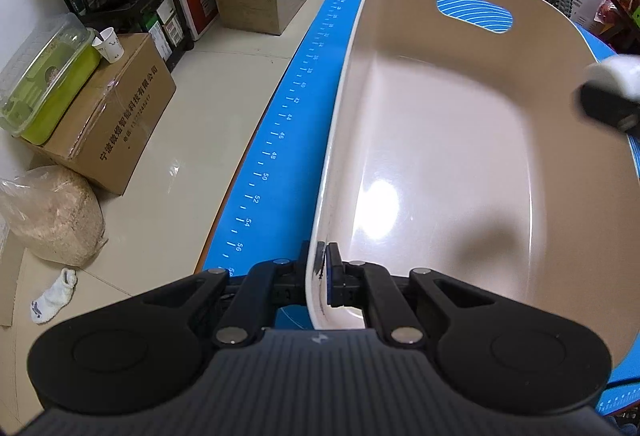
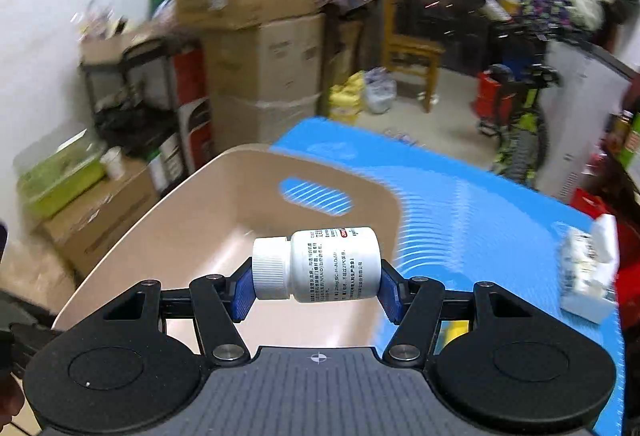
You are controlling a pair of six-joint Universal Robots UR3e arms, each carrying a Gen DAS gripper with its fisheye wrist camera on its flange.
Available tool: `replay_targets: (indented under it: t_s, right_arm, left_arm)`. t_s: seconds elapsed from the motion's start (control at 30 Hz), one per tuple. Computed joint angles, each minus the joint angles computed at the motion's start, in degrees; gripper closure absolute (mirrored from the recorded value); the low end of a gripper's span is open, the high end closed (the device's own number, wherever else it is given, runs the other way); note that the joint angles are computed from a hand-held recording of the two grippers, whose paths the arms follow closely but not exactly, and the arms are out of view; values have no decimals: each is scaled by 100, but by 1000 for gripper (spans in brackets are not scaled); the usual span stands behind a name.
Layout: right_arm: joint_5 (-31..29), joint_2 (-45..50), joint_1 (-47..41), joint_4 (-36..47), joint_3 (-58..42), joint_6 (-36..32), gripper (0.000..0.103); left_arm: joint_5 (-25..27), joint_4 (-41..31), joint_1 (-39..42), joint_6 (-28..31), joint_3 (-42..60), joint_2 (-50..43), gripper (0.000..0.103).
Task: Organize rigid objects
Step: 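Carry the white pill bottle into the basket with the right gripper and release it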
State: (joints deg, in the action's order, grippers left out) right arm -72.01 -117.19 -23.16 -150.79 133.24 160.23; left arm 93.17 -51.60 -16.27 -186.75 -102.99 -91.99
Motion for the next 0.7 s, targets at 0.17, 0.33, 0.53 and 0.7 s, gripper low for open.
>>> replay_targets:
  t_s: [0.17,0.33,0.53,0.7]
  right_arm:
    - [-686,799,917,-110,-198,299,39]
    - [-1176,1539,1431,71,-517,318,39]
    - [-1478,1868,1731,516,-820,305,39]
    - [-1395,1893,1638,787,-993,335,33]
  left_arm:
    - [19,22,-13,12,-31,18,95]
    - [62,33,-58,5,-23,0,95]
    - [88,29,-68,40,-32,15,94]
    - [88,17,-72,56,-27,19,94]
